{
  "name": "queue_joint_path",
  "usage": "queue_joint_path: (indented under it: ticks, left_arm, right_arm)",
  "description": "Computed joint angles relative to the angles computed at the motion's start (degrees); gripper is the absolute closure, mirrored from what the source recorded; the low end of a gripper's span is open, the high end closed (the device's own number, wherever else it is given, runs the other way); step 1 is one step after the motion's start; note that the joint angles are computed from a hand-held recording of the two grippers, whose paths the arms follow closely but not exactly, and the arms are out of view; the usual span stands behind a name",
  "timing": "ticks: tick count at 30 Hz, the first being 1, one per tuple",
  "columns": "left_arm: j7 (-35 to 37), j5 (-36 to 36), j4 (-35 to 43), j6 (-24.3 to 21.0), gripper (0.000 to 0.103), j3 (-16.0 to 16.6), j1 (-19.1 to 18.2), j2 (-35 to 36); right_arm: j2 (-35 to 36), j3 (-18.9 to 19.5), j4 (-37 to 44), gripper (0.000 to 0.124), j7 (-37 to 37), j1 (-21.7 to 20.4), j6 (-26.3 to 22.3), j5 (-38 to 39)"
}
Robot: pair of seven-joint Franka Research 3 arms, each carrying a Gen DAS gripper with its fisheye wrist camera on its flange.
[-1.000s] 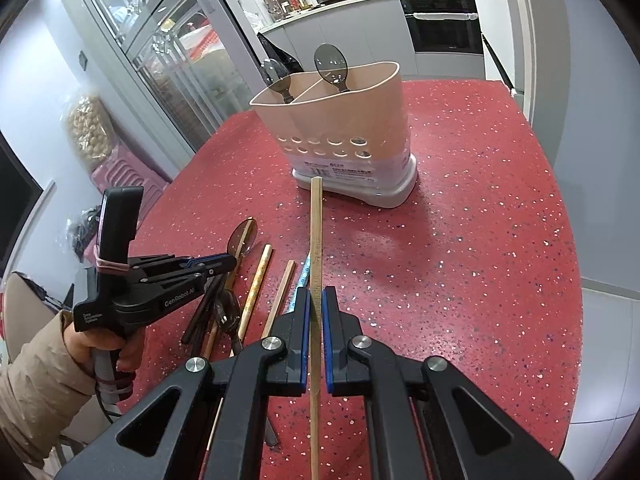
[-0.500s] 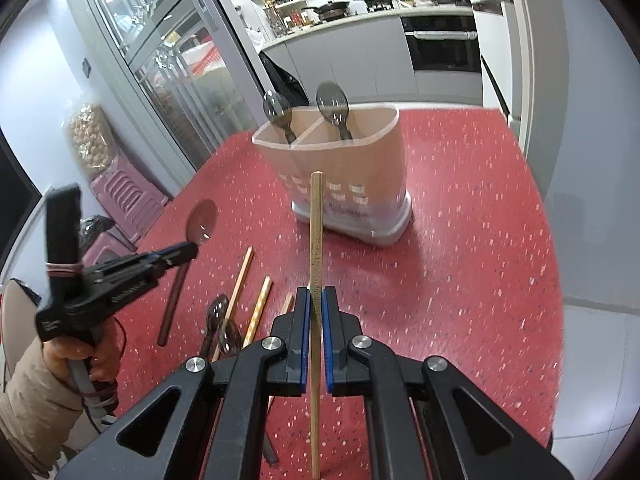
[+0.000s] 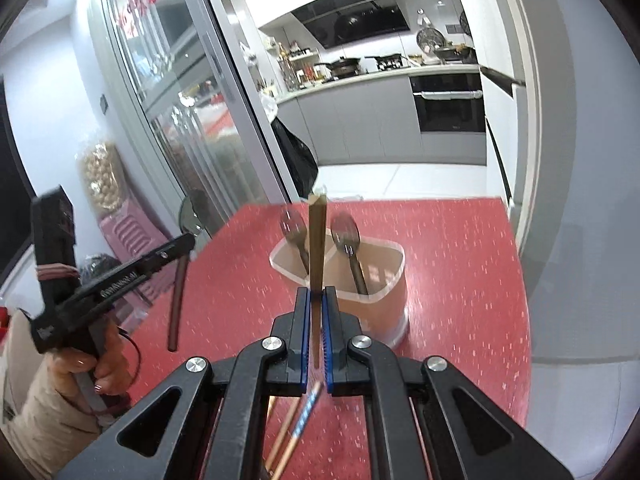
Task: Organize utensils
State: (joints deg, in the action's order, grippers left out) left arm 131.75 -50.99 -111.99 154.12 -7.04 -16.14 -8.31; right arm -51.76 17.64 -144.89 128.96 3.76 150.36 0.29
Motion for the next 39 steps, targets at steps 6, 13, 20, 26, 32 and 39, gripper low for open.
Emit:
queue_joint_path:
  ticks: [6,13,20,26,32,39]
  left_arm:
    - [0.5,-2.7,5.8,2.8,0.075,-1.6,-0.5,3.8]
    - [1.0,-4.2,12.9,7.4,0.075,-5.9,0.5,10.3]
    - [4.2,-5.7,16.6,12.8,0.075,-11.4,2.1,16.4]
    - [8.6,-8.2,17.3,17.6,0.075,-15.9,4.2,20.0]
    - [4.2,-3.1,16.5,17.1,0.075,-17.5,5.8,21.2]
    - [-1.2,4.8,12.7,16.6,0.075,-17.1,6.2,19.8]
  right_arm:
    - [2.4,-1.7,5.8,0.118,-3.3,-2.0,-0.1,-1.8]
    - [5.2,-1.2,10.6,0.118,-5.4,-6.5,0.7,-5.0]
    - [8.1,-1.0,10.9,0.118,-6.1,-7.9,0.9,-7.0]
    - [10.6,-2.4,10.2,0.118,-7.0,-7.2,0.2,-7.3]
    - [14.4,-4.3,10.2,0.118,-8.4,-5.3,-1.2,-6.6]
    - [18.4,-5.8,10.4,0.118,-8.9,-4.1,-0.1,-6.1]
